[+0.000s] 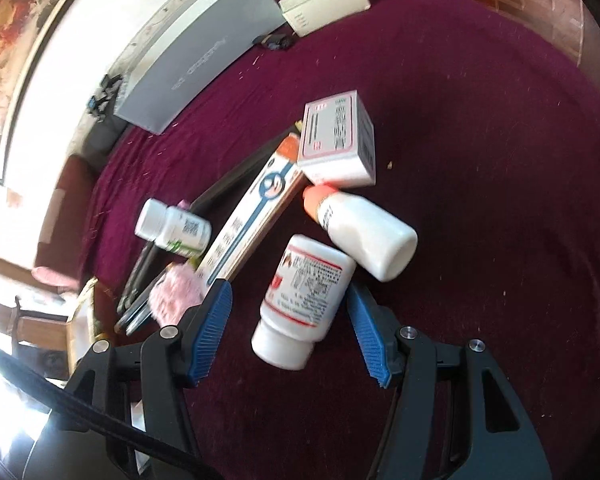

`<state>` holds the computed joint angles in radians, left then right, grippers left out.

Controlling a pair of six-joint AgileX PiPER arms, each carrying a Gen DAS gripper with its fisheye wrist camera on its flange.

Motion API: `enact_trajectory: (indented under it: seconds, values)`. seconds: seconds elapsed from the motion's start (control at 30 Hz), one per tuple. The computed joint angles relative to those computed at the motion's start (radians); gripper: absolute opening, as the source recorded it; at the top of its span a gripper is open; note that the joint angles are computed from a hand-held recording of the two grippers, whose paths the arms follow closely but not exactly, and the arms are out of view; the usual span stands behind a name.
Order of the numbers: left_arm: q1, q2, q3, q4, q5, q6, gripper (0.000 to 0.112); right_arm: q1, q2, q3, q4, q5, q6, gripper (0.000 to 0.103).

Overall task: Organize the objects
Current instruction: 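Grasp the blue-patterned medicine box with the left tool while the right tool grasps the red-labelled pill bottle, then carry the medicine box and pill bottle into the white box and open both tools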

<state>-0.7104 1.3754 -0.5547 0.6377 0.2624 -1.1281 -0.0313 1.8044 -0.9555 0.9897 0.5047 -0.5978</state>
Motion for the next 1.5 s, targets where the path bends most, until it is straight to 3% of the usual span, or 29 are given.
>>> enact_trajectory:
  seconds: [0.07, 0.1, 0.13, 0.23, 0.37, 0.47, 0.63, 0.83, 0.93, 1.1, 1.23, 1.4, 1.5]
  values:
    - [0.024, -0.043, 0.03, -0.05, -0.02, 0.045, 0.029, 0.026, -0.002, -0.007, -0.059, -0.041, 0.056, 0.055]
    - [0.036, -0.061, 0.041, -0.087, -0.027, 0.08, 0.029, 0.036, -0.004, -0.009, -0.117, -0.058, 0.089, 0.039]
    - [0.053, -0.09, 0.058, -0.141, -0.035, 0.13, 0.029, 0.034, -0.001, -0.012, -0.137, -0.043, 0.082, 0.034]
    - [0.084, -0.176, 0.097, -0.2, -0.024, 0.193, 0.029, -0.007, -0.019, 0.022, -0.065, 0.001, -0.026, 0.033]
    - [0.202, -0.328, 0.165, -0.536, -0.013, 0.571, 0.029, -0.091, -0.056, 0.086, 0.069, 0.117, -0.197, 0.033]
    - [0.33, -0.464, 0.206, -0.796, 0.042, 0.871, 0.029, -0.111, -0.124, 0.127, 0.121, 0.197, -0.262, 0.033]
    - [0.75, -0.682, 0.186, -1.169, 0.327, 1.371, 0.029, -0.057, -0.241, 0.124, 0.131, 0.292, -0.251, 0.034]
    - [1.333, -0.634, 0.051, -1.39, 0.621, 1.878, 0.029, 0.154, -0.245, 0.0, 0.149, 0.347, -0.152, 0.034]
    - [1.381, -0.529, -0.02, -1.373, 0.58, 1.932, 0.029, 0.287, -0.183, -0.089, 0.176, 0.33, -0.103, 0.034]
    - [1.219, -0.311, -0.067, -1.156, 0.317, 1.743, 0.029, 0.492, 0.033, -0.339, 0.097, 0.303, 0.077, 0.034]
    - [1.206, -0.115, -0.056, -1.192, 0.169, 1.781, 0.029, 0.601, 0.196, -0.521, -0.013, 0.296, 0.234, 0.034]
    - [1.219, 0.05, -0.08, -1.306, 0.101, 1.905, 0.029, 0.674, 0.351, -0.734, -0.179, 0.3, 0.406, 0.034]
    - [1.244, 0.117, -0.105, -1.38, 0.107, 1.977, 0.029, 0.708, 0.433, -0.87, -0.293, 0.32, 0.516, 0.034]
